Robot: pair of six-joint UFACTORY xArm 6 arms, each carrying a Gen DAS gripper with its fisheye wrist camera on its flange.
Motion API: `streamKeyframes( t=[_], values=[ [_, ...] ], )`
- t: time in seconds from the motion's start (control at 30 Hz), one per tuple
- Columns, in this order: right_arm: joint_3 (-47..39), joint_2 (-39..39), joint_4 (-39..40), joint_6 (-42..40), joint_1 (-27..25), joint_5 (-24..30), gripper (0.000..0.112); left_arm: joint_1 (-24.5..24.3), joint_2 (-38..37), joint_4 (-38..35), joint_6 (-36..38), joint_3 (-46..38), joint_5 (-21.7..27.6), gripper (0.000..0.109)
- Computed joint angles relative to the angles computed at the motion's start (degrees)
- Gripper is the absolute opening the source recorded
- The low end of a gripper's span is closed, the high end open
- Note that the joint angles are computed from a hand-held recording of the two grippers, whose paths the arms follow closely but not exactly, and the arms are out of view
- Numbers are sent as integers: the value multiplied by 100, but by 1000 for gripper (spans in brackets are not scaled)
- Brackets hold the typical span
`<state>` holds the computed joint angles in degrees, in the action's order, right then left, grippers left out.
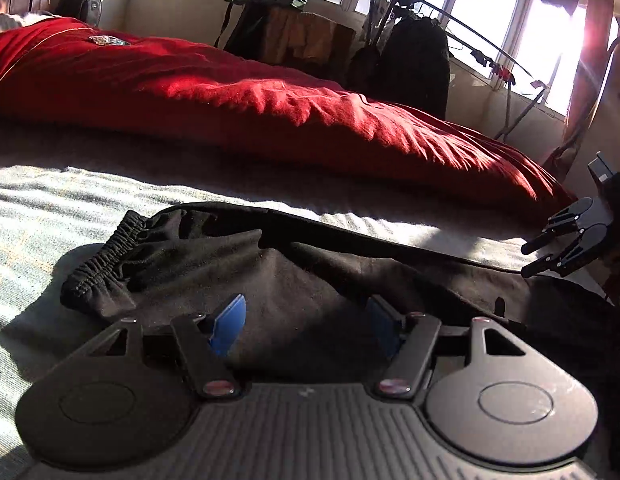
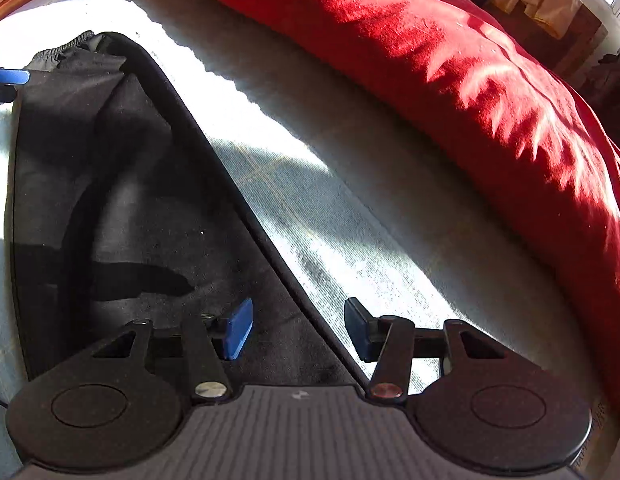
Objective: Fold clothes
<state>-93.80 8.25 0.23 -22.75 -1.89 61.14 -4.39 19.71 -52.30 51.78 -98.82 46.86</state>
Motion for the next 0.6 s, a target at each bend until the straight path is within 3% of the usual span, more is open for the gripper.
streamKeyframes(
  t=[0.1,0.27,0.33,0.5,0.6],
  values=[
    [435,-171,185,-58,-271,-201,55,-177,66,69,222,-25,254,67],
    [972,-283,413,-198,-436,-684,52,-351,28,1016,-213,190,381,67],
    [1075,-271,291,151,-483,-1027,52,-319,-133,1180,-228,347,437,68],
    [1231,-437,238,462,-488,-1338,53,-219,-430,1511,-310,479,684,68],
    [1423,-853,636,371,-368,-1251,53,-269,-446,1338,-156,412,536,70]
  ],
)
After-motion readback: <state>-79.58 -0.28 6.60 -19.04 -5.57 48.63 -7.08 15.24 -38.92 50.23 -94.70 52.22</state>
